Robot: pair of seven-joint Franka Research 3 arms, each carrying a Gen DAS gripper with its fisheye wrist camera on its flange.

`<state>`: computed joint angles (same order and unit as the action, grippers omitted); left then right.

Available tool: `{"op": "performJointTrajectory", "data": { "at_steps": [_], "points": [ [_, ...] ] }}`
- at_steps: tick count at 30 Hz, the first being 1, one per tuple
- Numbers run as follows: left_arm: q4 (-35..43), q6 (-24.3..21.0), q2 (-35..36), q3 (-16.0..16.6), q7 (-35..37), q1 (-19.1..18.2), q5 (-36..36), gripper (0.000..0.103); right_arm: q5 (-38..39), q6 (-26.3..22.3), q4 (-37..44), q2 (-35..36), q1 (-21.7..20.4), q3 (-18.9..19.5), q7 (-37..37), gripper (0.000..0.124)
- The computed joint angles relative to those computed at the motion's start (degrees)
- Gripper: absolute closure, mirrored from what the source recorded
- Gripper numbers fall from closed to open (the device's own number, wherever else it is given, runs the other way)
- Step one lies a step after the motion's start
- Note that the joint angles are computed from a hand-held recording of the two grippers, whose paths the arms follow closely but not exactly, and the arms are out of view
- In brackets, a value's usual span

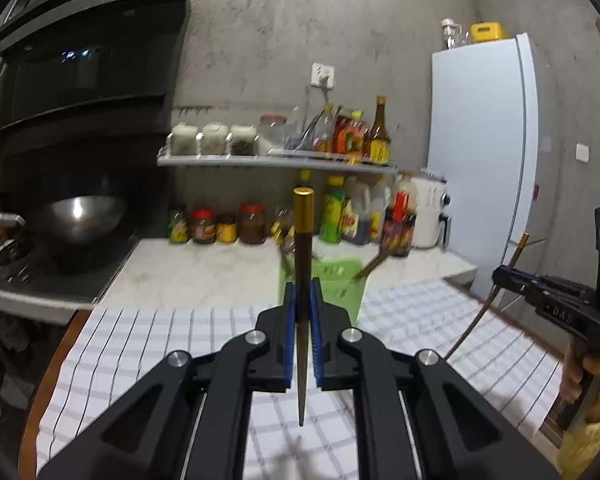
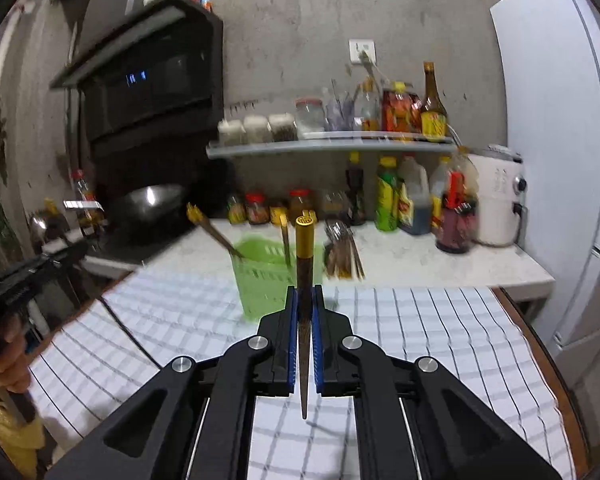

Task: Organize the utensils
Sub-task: 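Lift both held chopsticks upright and carry them toward the green holder, then lower both chopsticks into the green holder and open both tools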

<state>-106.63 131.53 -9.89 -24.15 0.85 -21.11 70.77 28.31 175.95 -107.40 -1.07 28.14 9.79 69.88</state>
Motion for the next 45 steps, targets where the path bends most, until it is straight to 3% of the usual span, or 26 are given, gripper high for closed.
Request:
{"op": "performJointTrajectory", "data": {
  "at_steps": [3, 5, 7, 9, 11, 13, 16, 21, 26, 34, 38, 40, 42, 43, 44, 45],
  "points": [
    [6.1, 0.8, 3.5, -0.1, 0.3, 0.4, 6.0, 0.097, 17.9, 3.2, 7.3, 3.0, 0.9, 1.8, -19.2, 0.117],
    [10.5, 1.4, 5.8, 0.4, 0.1, -0.1, 10.4, 0.097, 32.2, 6.3, 15.3, 6.5, -0.7, 6.0, -35.2, 0.117],
    [15.8, 1.1, 9.1, 1.3, 0.2, -1.2, 15.1, 0.097, 39.9, 8.7, 23.0, 10.4, 1.3, 5.5, -44.1, 0.117],
    [21.3, -1.6, 13.4, 2.4, 1.4, -2.8, 19.2, 0.097, 34.7, 10.5, 29.1, 15.1, 8.8, -2.8, -39.2, 0.117],
    [25.6, -2.0, 17.3, 4.2, 3.2, -3.8, 19.3, 0.097, 18.4, 8.5, 32.3, 19.8, 14.8, -12.8, -20.7, 0.117],
    [29.2, -0.3, 21.0, 6.1, 4.8, -3.8, 16.0, 0.097, 11.7, 3.3, 36.3, 24.0, 19.2, -21.3, -9.2, 0.117],
    [31.9, 2.2, 24.9, 8.7, 5.8, -3.5, 11.3, 0.096, 7.0, -3.4, 42.0, 29.9, 19.1, -24.9, -1.2, 0.117],
    [31.7, 2.7, 25.4, 13.4, 1.4, -5.7, 13.0, 0.095, 3.1, -8.7, 45.4, 33.2, 16.3, -22.7, 3.3, 0.117],
    [30.7, 2.5, 23.1, 16.2, -5.1, -7.6, 17.2, 0.097, -0.1, -6.8, 44.8, 32.8, 14.1, -19.3, 4.6, 0.117],
    [38.7, 4.1, 30.0, 18.2, 0.8, -8.1, 10.8, 0.097, -6.2, -8.1, 46.5, 33.9, 11.3, -15.3, 8.7, 0.117],
    [39.2, 5.1, 31.8, 19.2, 5.1, -8.0, 4.0, 0.097, -9.1, -12.7, 48.6, 35.1, 9.4, -13.3, 11.5, 0.117],
    [39.1, 5.2, 32.5, 18.8, 10.1, -7.1, -2.2, 0.096, -9.5, -17.9, 51.5, 36.3, 7.2, -10.8, 11.8, 0.114],
    [38.8, 5.2, 32.5, 18.3, 14.8, -6.3, -8.0, 0.084, -10.5, -20.8, 51.7, 35.9, 6.0, -9.5, 13.9, 0.104],
    [37.9, 5.0, 31.8, 18.5, 15.1, -6.4, -9.2, 0.063, -10.5, -19.8, 49.7, 34.5, 5.2, -8.5, 14.0, 0.085],
    [36.4, 5.6, 30.6, 18.9, 14.3, -6.5, -9.3, 0.054, -10.0, -17.9, 46.6, 32.4, 4.2, -7.1, 13.4, 0.071],
    [34.0, 7.0, 28.7, 19.3, 12.8, -6.7, -8.3, 0.051, -9.7, -15.7, 43.0, 29.9, 3.2, -5.7, 12.5, 0.069]
  ]
}}
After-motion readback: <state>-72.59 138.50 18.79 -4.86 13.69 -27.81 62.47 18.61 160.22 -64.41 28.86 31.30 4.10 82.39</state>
